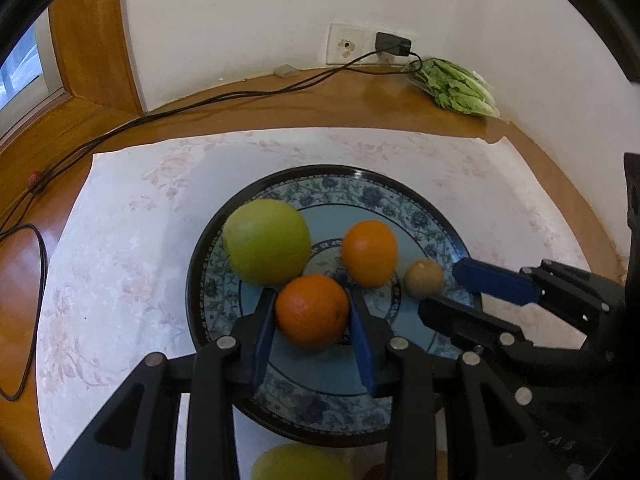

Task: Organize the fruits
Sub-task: 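Lower the orange and kiwi onto the plate and open both tools, then withdraw both tools from the plate toward the remaining fruits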

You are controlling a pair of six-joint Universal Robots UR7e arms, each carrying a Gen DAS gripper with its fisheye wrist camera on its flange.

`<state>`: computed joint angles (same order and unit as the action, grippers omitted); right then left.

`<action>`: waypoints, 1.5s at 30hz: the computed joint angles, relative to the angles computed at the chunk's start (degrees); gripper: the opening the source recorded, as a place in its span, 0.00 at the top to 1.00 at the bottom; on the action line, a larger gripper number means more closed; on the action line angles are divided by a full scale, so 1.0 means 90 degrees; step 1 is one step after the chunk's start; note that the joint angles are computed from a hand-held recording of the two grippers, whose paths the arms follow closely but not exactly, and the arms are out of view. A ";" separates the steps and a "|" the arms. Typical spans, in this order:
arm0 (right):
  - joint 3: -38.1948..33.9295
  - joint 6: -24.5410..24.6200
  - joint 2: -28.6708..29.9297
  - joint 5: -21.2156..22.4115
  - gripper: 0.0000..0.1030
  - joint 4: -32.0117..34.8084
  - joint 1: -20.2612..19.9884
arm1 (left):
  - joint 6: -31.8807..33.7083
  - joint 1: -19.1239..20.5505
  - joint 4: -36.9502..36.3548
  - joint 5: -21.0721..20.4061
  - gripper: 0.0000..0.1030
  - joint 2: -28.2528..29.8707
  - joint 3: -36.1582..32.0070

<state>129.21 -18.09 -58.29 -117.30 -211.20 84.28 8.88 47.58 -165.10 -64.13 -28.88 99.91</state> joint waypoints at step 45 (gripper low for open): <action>0.1160 0.1105 -0.0467 -0.0650 0.57 -0.0464 0.0549 | -0.0732 -0.0193 -0.0191 -0.0312 0.59 -0.1366 0.1521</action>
